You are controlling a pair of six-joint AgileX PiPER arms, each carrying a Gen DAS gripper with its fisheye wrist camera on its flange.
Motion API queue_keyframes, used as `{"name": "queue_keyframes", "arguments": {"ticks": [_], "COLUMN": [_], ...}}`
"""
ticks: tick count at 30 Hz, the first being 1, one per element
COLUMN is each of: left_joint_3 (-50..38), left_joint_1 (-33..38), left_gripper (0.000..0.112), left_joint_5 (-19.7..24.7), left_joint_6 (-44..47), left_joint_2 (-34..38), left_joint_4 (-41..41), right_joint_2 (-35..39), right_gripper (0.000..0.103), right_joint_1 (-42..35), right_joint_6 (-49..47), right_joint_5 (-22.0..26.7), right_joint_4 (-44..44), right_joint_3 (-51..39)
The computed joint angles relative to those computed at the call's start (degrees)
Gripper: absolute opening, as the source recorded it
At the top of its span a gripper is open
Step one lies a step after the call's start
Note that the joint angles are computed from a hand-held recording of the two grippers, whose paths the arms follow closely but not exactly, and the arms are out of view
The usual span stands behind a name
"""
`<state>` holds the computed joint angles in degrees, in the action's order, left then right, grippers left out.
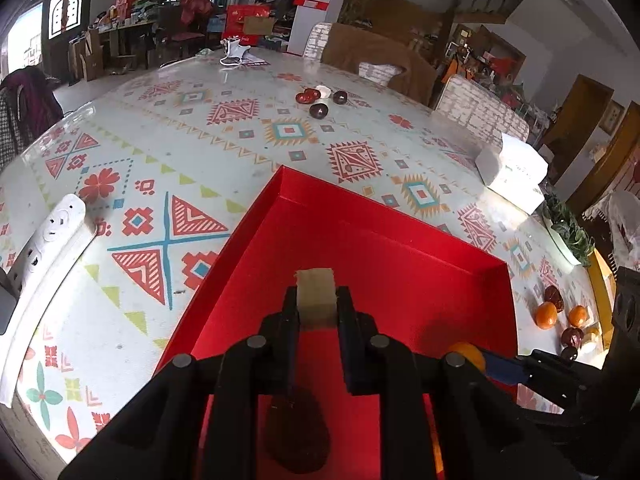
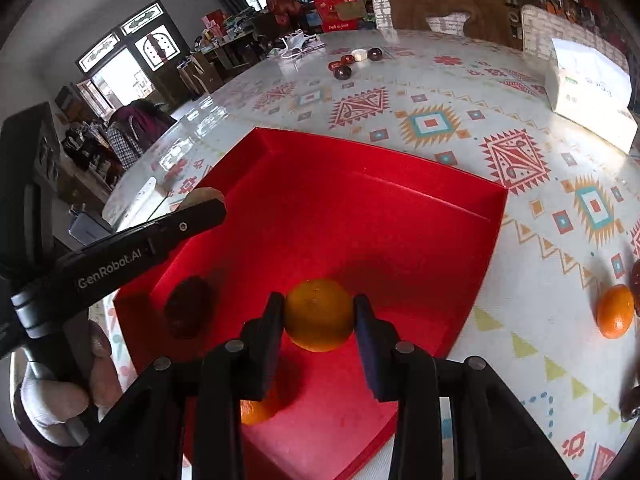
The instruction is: Organize fruits
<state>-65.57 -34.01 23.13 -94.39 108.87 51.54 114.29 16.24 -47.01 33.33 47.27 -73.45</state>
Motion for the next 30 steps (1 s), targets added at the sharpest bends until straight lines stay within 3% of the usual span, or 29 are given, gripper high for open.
{"name": "queue_keyframes", "arguments": {"ticks": [1, 3, 11, 17, 21, 27, 30], "left_joint_3": [0.3, 0.6, 1.4, -0.5, -5.5, -13.9, -21.7], "left_joint_1": [-0.1, -0.5, -4.3, -12.0, -19.6, -28.8, -33.0], "left_gripper": [0.027, 0.048, 0.055, 0.082, 0.084, 0.084, 0.084], "left_joint_5": [-0.1, 0.4, 5.1, 10.5, 14.7, 19.8, 24.3], "left_joint_6": [-0.7, -2.4, -6.4, -11.3, -11.6, -13.4, -7.4], "left_joint_2": [-0.3, -1.0, -6.0, -9.5, -9.7, -9.2, -6.6], "left_joint_4": [0.5, 1.9, 3.6, 7.3, 10.8, 16.7, 16.5], "right_joint_2": [-0.2, -0.6, -5.5, -12.7, -18.0, -24.4, -27.4], "right_gripper": [0.039, 0.039, 0.045, 0.045, 0.045, 0.045, 0.045], "right_joint_1": [0.5, 0.9, -0.6, -7.4, -16.3, -37.4, -48.9], "right_joint_6": [0.2, -0.2, -6.1, -14.7, -18.2, -19.9, -20.4], "right_joint_5": [-0.7, -1.1, -1.5, 0.4, 5.4, 21.5, 30.0], "right_joint_4": [-0.3, -0.2, 5.2, 12.7, 15.9, 17.3, 16.7], "right_joint_3": [0.2, 0.4, 4.2, 10.6, 14.4, 14.8, 12.6]}}
